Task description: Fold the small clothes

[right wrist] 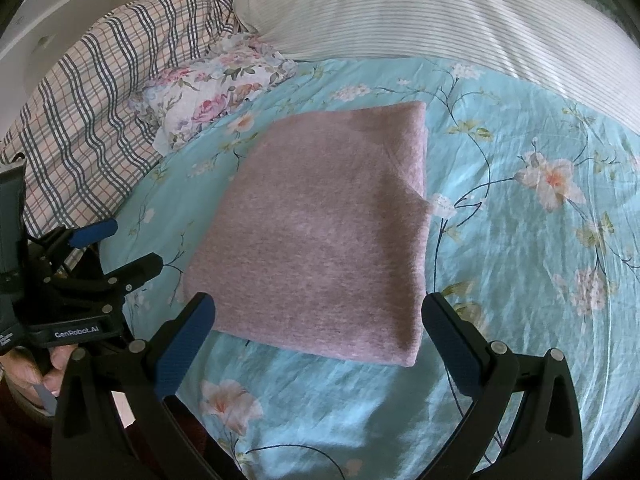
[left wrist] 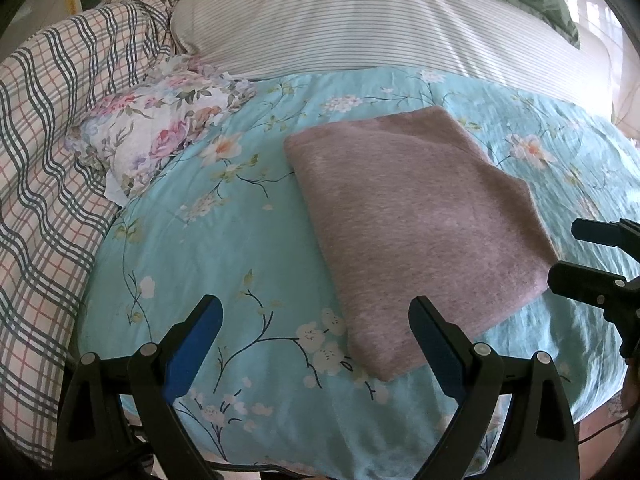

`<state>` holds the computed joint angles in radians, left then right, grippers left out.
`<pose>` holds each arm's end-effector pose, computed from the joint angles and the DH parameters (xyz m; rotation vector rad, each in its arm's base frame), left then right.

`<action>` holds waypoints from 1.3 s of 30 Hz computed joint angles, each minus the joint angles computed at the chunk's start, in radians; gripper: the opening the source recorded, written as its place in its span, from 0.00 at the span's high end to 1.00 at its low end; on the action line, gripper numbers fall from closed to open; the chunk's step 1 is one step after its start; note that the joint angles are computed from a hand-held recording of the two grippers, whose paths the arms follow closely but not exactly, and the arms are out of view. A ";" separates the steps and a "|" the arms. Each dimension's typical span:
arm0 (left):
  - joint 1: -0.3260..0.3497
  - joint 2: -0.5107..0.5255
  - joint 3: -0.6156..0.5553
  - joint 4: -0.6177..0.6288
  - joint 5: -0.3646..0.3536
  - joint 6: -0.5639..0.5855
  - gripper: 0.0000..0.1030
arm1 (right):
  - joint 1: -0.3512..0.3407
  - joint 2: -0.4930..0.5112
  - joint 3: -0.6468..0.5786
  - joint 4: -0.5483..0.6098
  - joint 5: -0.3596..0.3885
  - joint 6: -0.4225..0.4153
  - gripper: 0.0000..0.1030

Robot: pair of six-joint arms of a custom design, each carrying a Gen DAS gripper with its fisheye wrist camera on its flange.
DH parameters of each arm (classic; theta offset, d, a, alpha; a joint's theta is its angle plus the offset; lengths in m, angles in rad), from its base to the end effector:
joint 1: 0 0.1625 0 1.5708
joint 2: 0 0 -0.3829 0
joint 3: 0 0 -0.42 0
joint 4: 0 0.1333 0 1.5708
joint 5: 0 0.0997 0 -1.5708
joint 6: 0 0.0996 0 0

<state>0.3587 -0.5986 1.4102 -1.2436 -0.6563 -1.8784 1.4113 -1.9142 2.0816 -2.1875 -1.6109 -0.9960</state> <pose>-0.4798 -0.4065 -0.0424 -0.0539 1.9211 -0.8717 0.0612 -0.4335 0.4067 1.1332 -2.5814 0.5088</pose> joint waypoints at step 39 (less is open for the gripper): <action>0.008 -0.020 0.025 -0.018 -0.004 0.005 0.08 | 0.002 0.009 -0.001 0.001 -0.005 -0.008 0.00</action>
